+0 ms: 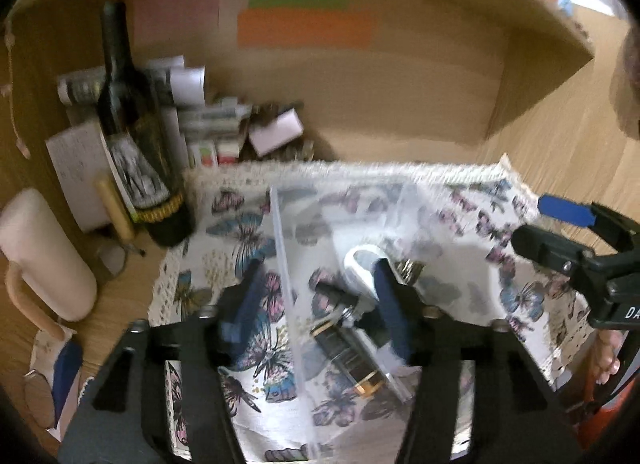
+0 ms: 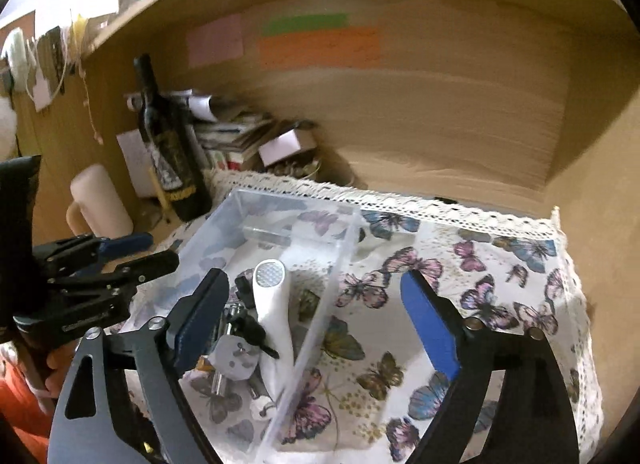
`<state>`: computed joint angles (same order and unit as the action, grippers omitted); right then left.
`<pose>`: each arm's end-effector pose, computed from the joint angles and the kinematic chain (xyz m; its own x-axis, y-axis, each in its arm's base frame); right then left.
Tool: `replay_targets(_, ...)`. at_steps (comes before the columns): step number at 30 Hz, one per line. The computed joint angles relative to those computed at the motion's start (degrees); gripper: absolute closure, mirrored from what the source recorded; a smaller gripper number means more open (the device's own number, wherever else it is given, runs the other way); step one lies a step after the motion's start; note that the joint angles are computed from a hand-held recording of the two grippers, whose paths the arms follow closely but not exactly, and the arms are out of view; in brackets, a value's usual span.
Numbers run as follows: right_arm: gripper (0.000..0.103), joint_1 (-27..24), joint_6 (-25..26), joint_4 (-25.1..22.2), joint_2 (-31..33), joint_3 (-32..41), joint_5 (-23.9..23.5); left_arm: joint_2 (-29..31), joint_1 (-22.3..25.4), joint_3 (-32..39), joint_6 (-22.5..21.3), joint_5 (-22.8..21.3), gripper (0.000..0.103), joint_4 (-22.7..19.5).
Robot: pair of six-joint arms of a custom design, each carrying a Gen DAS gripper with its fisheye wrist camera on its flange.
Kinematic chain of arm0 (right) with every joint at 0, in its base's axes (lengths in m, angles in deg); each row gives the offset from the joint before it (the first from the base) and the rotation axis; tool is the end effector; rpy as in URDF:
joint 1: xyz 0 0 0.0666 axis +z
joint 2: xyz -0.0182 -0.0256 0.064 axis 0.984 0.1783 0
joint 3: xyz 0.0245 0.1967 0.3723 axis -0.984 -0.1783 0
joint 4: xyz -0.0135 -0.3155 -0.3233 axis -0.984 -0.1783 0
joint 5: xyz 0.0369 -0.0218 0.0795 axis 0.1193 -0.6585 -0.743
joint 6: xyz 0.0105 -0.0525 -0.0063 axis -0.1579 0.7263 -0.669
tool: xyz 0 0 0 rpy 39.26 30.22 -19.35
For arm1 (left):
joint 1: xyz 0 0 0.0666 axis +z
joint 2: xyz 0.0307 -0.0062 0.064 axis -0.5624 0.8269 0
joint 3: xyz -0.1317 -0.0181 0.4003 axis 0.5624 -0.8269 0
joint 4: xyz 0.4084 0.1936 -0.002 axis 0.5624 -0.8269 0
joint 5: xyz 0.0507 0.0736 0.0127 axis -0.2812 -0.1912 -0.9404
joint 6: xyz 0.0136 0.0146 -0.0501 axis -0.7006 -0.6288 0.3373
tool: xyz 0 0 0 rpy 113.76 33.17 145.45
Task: Organize rigid objects
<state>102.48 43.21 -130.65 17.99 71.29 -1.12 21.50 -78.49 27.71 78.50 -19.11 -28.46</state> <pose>0.4510 0.1905 0.5334 -0.5714 -0.1357 -0.8094 -0.3675 0.9241 0.1045 0.4262 -0.3943 0.5218 -0.6041 0.0278 -0.7964 0.1331 0.9889 -0.0664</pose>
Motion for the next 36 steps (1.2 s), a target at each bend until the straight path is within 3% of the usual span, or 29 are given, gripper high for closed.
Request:
replay_targets(4, 0.0, -0.58, -1.2, 2.71, -3.51, -2.98, 1.45, -1.73, -2.65, -1.3, -1.78, -5.99, 0.024, 4.66)
replay_targets(9, 0.0, -0.7, -1.09, 5.7, -7.54, -6.11, 2.82, -3.79, -5.34, -3.65, -3.17, -11.83, 0.007, 11.01)
replay_targets(14, 0.0, -0.15, -0.11, 7.95, -10.64, -8.56, 4.39, -5.11, -6.9, -5.23, -2.96, -13.49, 0.005, 14.62)
replay_targets(23, 0.0, 0.47, -0.86, 9.96, -14.1, -11.39, 5.19, -5.93, -9.31, -6.08, -5.12, -16.61, 0.003, 16.67)
replay_targets(36, 0.0, 0.47, -1.68, 10.06, -15.13, -11.97, 5.3, -6.37, -9.7, -6.63, -5.98, -15.89, 0.002, 17.69)
